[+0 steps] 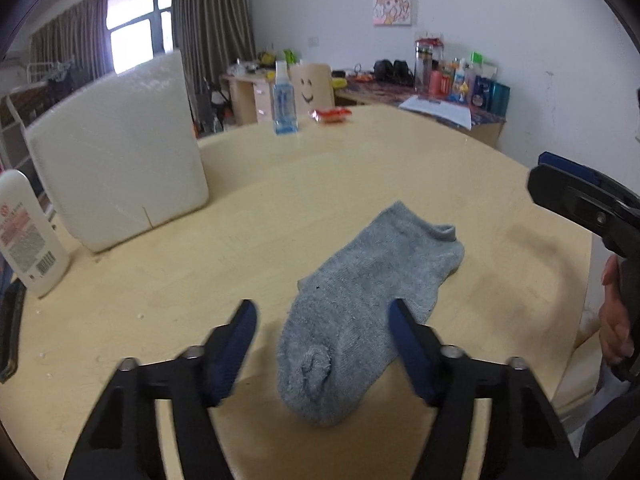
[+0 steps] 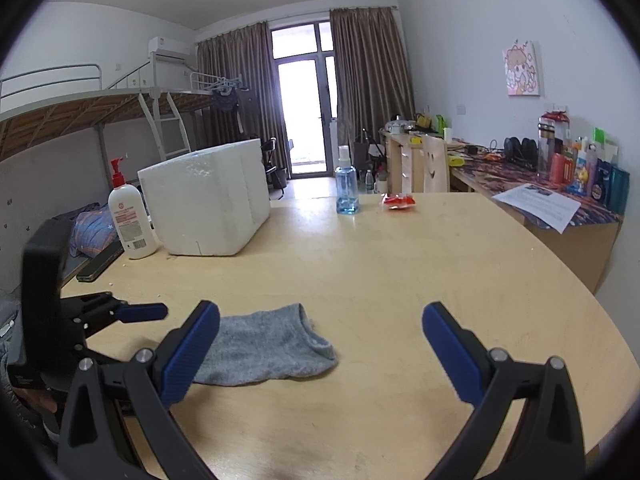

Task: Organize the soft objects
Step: 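Move the left gripper to the grey sock and close on it, then lift the grey sock with the left gripper while the right gripper approaches the white foam tube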

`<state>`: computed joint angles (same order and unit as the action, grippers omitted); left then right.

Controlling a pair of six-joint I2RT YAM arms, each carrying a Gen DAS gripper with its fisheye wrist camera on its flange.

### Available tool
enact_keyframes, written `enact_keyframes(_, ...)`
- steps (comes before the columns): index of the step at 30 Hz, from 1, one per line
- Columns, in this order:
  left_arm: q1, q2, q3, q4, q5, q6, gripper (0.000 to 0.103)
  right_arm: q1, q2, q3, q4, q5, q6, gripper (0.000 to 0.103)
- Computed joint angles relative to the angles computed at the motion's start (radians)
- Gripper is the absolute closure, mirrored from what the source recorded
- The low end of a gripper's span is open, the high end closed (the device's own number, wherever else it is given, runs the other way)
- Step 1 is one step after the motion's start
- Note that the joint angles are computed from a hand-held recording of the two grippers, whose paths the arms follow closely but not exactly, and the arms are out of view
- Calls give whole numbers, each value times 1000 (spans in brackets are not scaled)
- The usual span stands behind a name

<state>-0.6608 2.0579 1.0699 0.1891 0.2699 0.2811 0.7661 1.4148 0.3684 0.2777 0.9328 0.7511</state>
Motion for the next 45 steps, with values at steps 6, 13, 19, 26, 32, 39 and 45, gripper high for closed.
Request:
enact_keyframes(6, -13, 24, 41, -66, -25, 27, 48, -19, -15, -27, 14, -15, 11, 1)
enact_keyframes(13, -22, 18, 59, -143, -37, 61, 71, -32, -34, -42, 23, -26, 11, 1)
enact_keyframes(19, -29, -7, 42, -170, -46, 84, 88, -25, -42, -47, 20, -16, 15, 1)
enact_keyframes(26, -4, -36, 12, -141, 54, 76, 90, -26, -46, -50, 12, -17, 33, 1)
enact_keyframes(32, 18, -75, -26, -93, 73, 75, 90, -8, -46, -34, -17, -1, 41, 1)
enact_keyframes(39, 78, -130, -70, -23, 81, 51, 91, -7, -10, -1, -19, -17, 25, 1)
enact_keyframes(45, 154, -138, -82, 4, 72, 9, 91, -9, 40, 32, 2, -51, -15, 1)
